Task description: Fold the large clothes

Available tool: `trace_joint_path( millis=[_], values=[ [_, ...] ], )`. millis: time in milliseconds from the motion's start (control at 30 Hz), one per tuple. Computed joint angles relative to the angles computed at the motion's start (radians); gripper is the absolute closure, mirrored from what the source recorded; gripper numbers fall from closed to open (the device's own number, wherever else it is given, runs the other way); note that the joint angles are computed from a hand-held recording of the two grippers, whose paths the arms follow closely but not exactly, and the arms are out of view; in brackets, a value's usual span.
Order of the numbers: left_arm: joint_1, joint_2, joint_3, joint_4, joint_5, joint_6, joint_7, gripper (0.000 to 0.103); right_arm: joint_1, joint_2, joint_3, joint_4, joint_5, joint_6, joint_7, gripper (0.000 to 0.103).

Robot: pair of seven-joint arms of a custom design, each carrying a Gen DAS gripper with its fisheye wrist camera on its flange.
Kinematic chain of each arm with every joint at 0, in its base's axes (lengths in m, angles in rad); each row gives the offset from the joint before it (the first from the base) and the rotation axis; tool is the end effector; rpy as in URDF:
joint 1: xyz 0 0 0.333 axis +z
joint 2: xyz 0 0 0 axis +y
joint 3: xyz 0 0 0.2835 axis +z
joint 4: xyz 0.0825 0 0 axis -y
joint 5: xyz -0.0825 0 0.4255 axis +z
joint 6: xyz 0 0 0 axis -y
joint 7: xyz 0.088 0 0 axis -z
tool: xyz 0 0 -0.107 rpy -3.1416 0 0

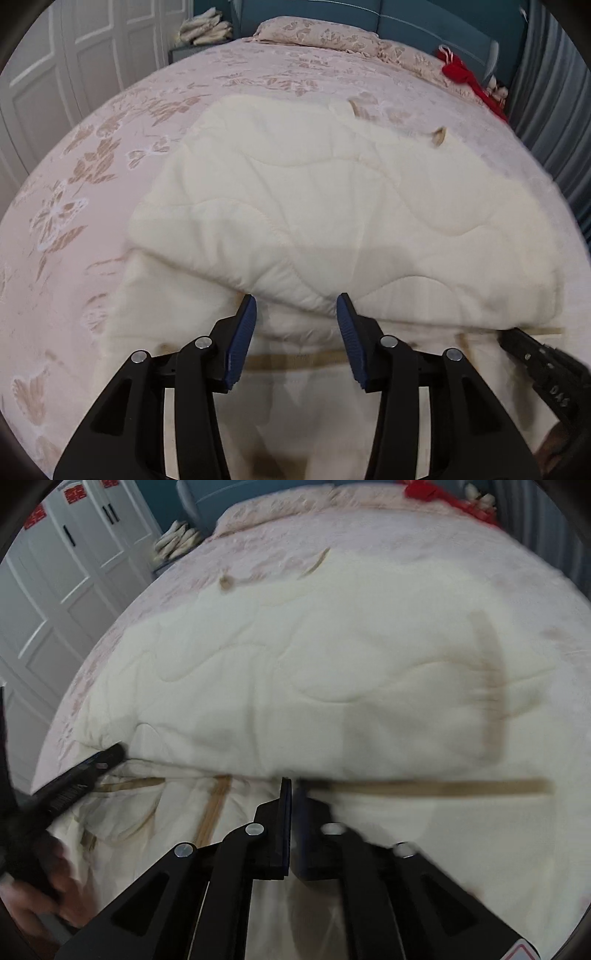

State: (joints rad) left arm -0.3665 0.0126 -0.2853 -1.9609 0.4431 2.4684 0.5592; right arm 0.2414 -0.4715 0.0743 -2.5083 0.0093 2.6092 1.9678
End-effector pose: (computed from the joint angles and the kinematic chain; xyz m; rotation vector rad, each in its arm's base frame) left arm 0.5069 -0.3873 0.4724 -2.0047 1.8478 -0.7054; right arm 0.4695 0.1536 0.4627 -1.7655 1.9244 -0.3535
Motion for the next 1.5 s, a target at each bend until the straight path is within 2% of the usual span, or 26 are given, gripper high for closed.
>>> trace_joint_path(
  millis=[100, 167, 200, 267, 300, 367, 400, 433, 467, 567, 633, 733, 800, 867, 933, 967, 1033, 1067, 1100, 1167, 1233, 1267, 1367, 1400, 1467, 1500],
  values=[
    [0.024, -0.074, 0.011, -0.031, 0.002, 0.028, 0.029, 0.058, -0.027, -0.102, 0.018, -0.033, -0.073, 0.003, -0.003, 0.091],
    [0.048, -0.054, 0.011, 0.031, 0.073, -0.001, 0.018, 0.055, -0.005, -0.078, -0.017, 0.017, -0.097, 0.019, -0.009, 0.091],
    [0.058, -0.022, 0.016, 0.081, 0.091, -0.009, 0.018, 0.054, 0.032, -0.044, -0.061, 0.055, -0.094, 0.029, -0.024, 0.089],
    [0.066, 0.067, 0.031, 0.201, 0.11, -0.041, 0.021, 0.052, 0.096, 0.082, -0.122, 0.183, -0.061, 0.069, -0.054, 0.079],
    [0.064, 0.125, 0.042, 0.275, 0.114, -0.063, 0.03, 0.051, 0.1, 0.155, -0.12, 0.257, -0.024, 0.08, -0.088, 0.074],
    [0.053, 0.248, 0.069, 0.429, 0.098, -0.102, 0.058, 0.05, 0.059, 0.3, -0.066, 0.428, 0.115, 0.02, -0.197, 0.067],
    [0.05, 0.318, 0.082, 0.512, 0.072, -0.118, 0.076, 0.05, 0.076, 0.387, -0.073, 0.515, 0.203, 0.036, -0.288, 0.063],
    [0.042, 0.385, 0.097, 0.596, 0.049, -0.15, 0.086, 0.05, 0.076, 0.475, -0.066, 0.602, 0.258, 0.039, -0.334, 0.062],
    [0.034, 0.431, 0.107, 0.653, 0.028, -0.17, 0.101, 0.05, 0.066, 0.562, -0.051, 0.69, 0.255, 0.046, -0.356, 0.062],
    [0.011, 0.585, 0.143, 0.839, -0.029, -0.235, 0.139, 0.05, -0.008, 0.802, 0.039, 0.952, 0.209, 0.007, -0.262, 0.062],
    [0.002, 0.665, 0.159, 0.927, -0.067, -0.266, 0.166, 0.05, -0.006, 0.936, 0.036, 1.126, 0.193, -0.071, -0.209, 0.062],
    [-0.02, 0.721, 0.189, 0.97, -0.072, -0.295, 0.192, 0.05, 0.066, 1.115, -0.061, 1.367, 0.224, -0.179, -0.169, 0.062],
    [-0.027, 0.71, 0.206, 0.93, -0.066, -0.264, 0.176, 0.043, 0.06, 1.222, -0.058, 1.513, 0.211, -0.263, -0.142, 0.062],
    [-0.029, 0.683, 0.218, 0.868, -0.056, -0.215, 0.145, 0.039, 0.087, 1.298, -0.101, 1.613, 0.233, -0.324, -0.155, 0.066],
    [-0.036, 0.655, 0.229, 0.811, -0.029, -0.169, 0.123, 0.039, 0.089, 1.279, -0.09, 1.574, 0.19, -0.281, -0.176, 0.1],
    [-0.042, 0.655, 0.234, 0.808, -0.015, -0.165, 0.117, 0.038, 0.106, 1.239, -0.111, 1.507, 0.202, -0.221, -0.189, 0.1],
    [-0.06, 0.652, 0.248, 0.796, 0.025, -0.157, 0.094, 0.038, 0.105, 1.194, -0.099, 1.433, 0.147, -0.152, -0.166, 0.1],
    [-0.066, 0.652, 0.252, 0.794, 0.04, -0.155, 0.083, 0.037, 0.115, 1.203, -0.114, 1.442, 0.133, -0.152, -0.157, 0.1],
    [-0.068, 0.653, 0.253, 0.792, 0.051, -0.152, 0.075, 0.037, 0.131, 1.227, -0.137, 1.474, 0.121, -0.189, -0.143, 0.1],
    [-0.067, 0.652, 0.252, 0.786, 0.063, -0.145, 0.069, 0.036, 0.123, 1.267, -0.125, 1.52, 0.103, -0.231, -0.132, 0.101],
    [-0.069, 0.651, 0.254, 0.78, 0.077, -0.137, 0.06, 0.035, 0.119, 1.26, -0.114, 1.5, 0.067, -0.208, -0.121, 0.101],
    [-0.07, 0.656, 0.255, 0.785, 0.083, -0.137, 0.058, 0.034, 0.139, 1.259, -0.137, 1.49, 0.055, -0.194, -0.119, 0.101],
    [-0.083, 0.672, 0.263, 0.807, 0.109, -0.16, 0.051, 0.032, 0.149, 1.26, -0.152, 1.488, 0.053, -0.184, -0.115, 0.102],
    [-0.086, 0.679, 0.264, 0.82, 0.113, -0.172, 0.051, 0.031, 0.134, 1.239, -0.13, 1.453, 0.047, -0.159, -0.112, 0.101],
    [-0.084, 0.677, 0.262, 0.818, 0.114, -0.173, 0.047, 0.029, 0.132, 1.139, -0.137, 1.312, 0.073, -0.076, -0.08, 0.094],
    [-0.079, 0.674, 0.258, 0.815, 0.108, -0.172, 0.046, 0.025, 0.098, 1.075, -0.097, 1.225, 0.023, -0.022, -0.021, 0.086]
  ],
)
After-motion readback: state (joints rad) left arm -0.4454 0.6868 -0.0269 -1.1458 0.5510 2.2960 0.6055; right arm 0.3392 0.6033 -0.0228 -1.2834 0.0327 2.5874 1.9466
